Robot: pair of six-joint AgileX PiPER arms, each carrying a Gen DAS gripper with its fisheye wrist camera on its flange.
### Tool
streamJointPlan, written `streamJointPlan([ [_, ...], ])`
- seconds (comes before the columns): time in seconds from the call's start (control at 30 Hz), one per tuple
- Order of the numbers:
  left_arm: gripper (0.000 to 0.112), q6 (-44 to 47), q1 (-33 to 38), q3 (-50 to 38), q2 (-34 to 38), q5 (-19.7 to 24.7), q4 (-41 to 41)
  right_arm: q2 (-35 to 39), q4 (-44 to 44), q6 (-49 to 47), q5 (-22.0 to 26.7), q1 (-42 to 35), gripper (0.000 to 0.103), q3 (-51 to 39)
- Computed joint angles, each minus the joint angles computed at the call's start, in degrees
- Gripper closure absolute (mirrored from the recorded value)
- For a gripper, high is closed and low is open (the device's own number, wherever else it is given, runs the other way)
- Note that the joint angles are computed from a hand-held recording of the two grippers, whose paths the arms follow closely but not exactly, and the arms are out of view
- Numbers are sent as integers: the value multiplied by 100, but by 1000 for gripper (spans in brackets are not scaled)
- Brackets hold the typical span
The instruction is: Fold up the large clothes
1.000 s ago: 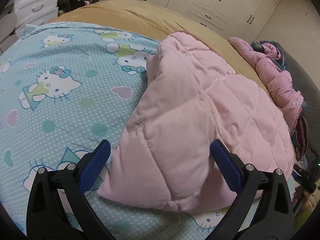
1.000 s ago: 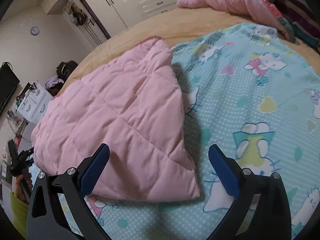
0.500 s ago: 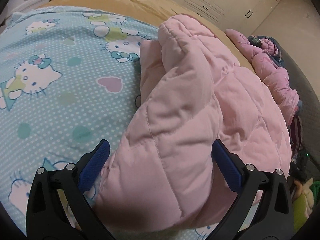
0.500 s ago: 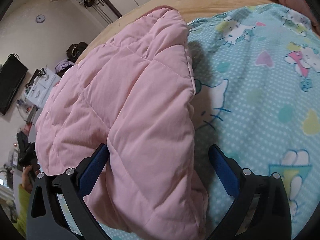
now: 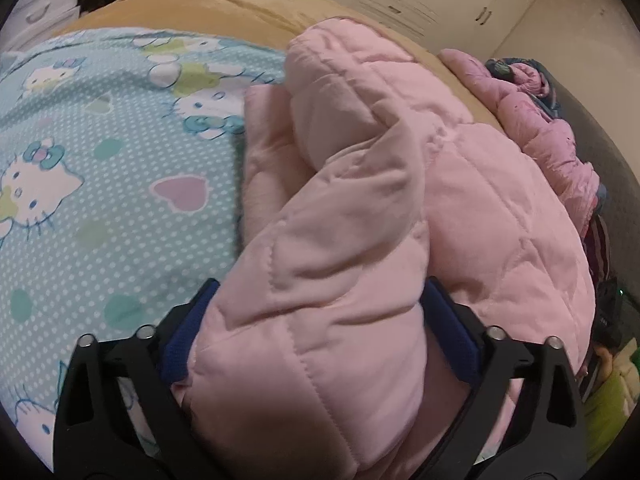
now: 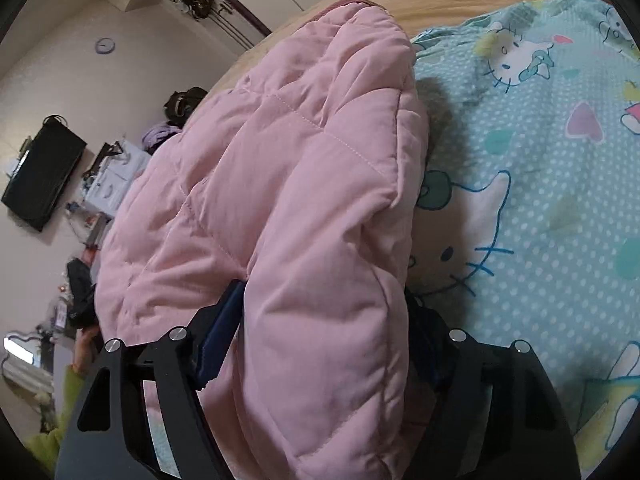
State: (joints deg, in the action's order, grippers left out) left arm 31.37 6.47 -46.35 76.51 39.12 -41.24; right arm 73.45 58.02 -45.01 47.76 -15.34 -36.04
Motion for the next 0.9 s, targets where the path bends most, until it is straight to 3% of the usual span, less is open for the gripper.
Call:
streamJointPlan([
  [0.17, 40, -42, -213, -1, -98, -178, 38, 26, 114, 144, -108, 176, 38, -21],
  [0.33, 54, -537, -583, -71, -365, -290, 357, -164, 7, 641, -559, 731, 45, -7],
  [0.53, 60, -488, -700, -70, -670, -322, 183, -409, 308, 736, -655, 803, 57, 145],
  [0.63, 63, -575, -763, -76, -840, -339, 235, -590, 373, 869, -464, 766, 63, 73],
  [0.9, 64, -914, -881, -55, -1399, -150, 442, -1185, -506, 2226, -142, 1180, 65, -421],
])
